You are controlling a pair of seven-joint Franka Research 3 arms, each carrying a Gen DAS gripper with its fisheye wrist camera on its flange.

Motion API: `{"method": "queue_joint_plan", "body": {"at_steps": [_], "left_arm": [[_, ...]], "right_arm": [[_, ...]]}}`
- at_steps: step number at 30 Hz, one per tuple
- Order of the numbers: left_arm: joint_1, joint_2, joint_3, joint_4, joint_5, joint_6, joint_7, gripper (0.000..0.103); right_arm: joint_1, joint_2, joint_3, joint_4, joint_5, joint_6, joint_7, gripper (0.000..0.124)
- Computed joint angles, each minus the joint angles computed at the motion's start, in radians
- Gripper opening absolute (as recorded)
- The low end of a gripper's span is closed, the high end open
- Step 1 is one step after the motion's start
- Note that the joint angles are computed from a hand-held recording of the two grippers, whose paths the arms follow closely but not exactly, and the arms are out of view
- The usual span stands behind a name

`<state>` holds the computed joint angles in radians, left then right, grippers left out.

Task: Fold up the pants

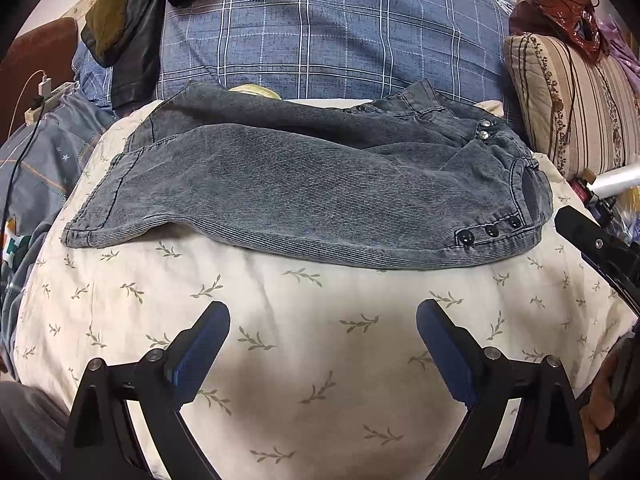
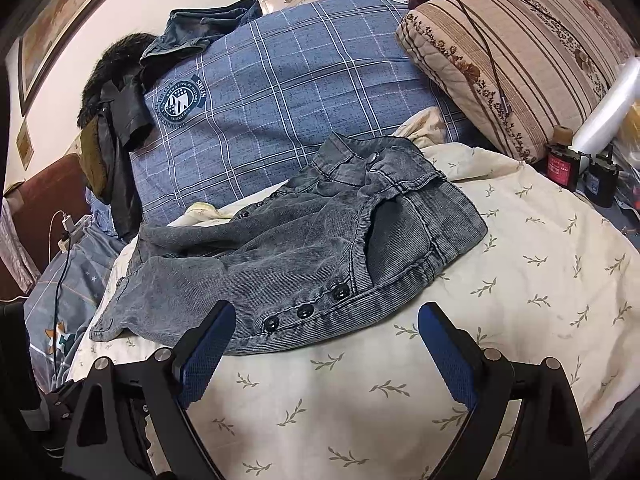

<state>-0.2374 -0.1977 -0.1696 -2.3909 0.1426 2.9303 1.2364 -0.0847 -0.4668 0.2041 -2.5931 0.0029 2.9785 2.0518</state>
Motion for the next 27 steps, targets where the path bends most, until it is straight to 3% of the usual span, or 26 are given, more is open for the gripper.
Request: {"method": "queue_joint_plan", "body": {"at_steps": [17,20,23,27], "left_arm": [[-0.004,0.007,0.003,0.008,-0.010,-0.008,0.007,0.095],[-0.061,0.014,0.059,0.019,-0.154,-0.025,0.113,0.095],[-0.115,0.020,0.126,0.037,-0.396,-0.052,0.259,0.095],[-0.071,0.044,0.124,0.073,-0.506,-0.120,0.279,0.094]], "right_arm": [[0.003,0.001,-0.004,0.002,-0.006,-0.018,0.004,0.094],[0.013,0.002,-0.017,0.013,0.005,-0.044,0.007,0.094],[-0.012,-0.004,-0.003,0.028,-0.014,-0.092,0.044,0.094],[0.013,-0.003,-0.039,0.026,-0.003,-0.095,0.046,0.094]]}}
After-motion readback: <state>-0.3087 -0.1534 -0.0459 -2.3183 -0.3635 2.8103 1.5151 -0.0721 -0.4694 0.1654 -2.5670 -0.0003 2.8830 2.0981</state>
